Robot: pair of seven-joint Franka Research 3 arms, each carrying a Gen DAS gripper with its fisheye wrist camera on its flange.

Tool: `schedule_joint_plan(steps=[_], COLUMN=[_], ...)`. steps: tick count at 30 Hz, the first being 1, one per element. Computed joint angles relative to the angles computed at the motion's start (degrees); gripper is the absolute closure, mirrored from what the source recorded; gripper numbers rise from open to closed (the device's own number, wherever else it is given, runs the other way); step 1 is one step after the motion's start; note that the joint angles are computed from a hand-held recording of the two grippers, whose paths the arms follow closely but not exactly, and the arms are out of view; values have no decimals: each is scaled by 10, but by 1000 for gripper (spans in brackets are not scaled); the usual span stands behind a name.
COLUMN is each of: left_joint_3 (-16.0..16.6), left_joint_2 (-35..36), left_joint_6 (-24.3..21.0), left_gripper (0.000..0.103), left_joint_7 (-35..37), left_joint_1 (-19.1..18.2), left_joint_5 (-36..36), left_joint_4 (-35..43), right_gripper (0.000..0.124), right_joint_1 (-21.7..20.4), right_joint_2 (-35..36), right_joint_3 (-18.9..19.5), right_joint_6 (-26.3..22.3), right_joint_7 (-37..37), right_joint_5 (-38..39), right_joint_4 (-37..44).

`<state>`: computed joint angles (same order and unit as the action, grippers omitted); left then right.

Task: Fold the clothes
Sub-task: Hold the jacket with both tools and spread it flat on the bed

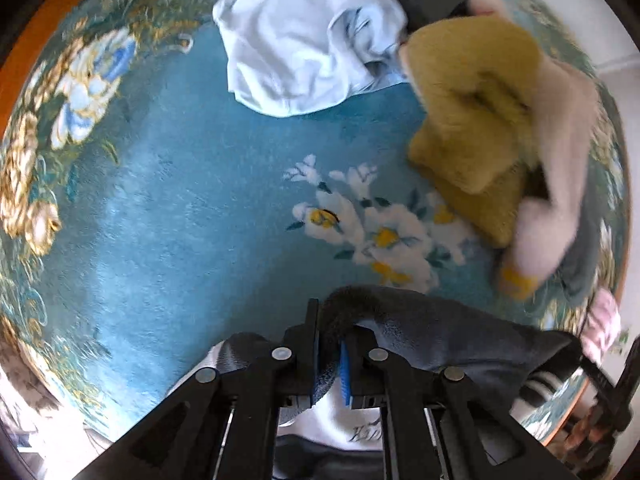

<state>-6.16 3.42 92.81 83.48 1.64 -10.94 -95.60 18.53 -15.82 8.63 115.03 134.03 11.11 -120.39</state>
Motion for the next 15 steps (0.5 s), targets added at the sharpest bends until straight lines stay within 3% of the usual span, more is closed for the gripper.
schedule_joint_plan(steps=[3,4,6,7,8,12,15], left_joint_3=[1,1,3,4,6,18,31], left_joint_2=[17,18,14,11,7,-16,-73], left_joint_6=[-21,-29,-34,-35,-36,-29,-1], left_gripper=[88,84,64,41,34,34,33], left_joint_7=[-16,-17,-8,-3,3,21,36], left_joint_1=[4,6,12,15,18,33,44], left_joint_5=[-17,-25,-39,-45,-51,-62,-34], left_joint_4=[16,19,20,20,21,26,-26], right_gripper=[115,110,95,88,84,82,82], right_joint_1=[3,4,5,5,5,-2,-1], right_joint_2=[1,0,-1,-1,-2,-11,-39], right_joint_3=[-1,-1,2,2,1,4,11], right_joint_6=[23,28,32,34,35,23,34], right_joint_7=[-16,-24,-40,-50,-57,-50,-28], right_joint_5=[7,6,-12,-18,-19,-36,-33], right_joint_4=[-12,-13,-9,-6,-3,12,-1])
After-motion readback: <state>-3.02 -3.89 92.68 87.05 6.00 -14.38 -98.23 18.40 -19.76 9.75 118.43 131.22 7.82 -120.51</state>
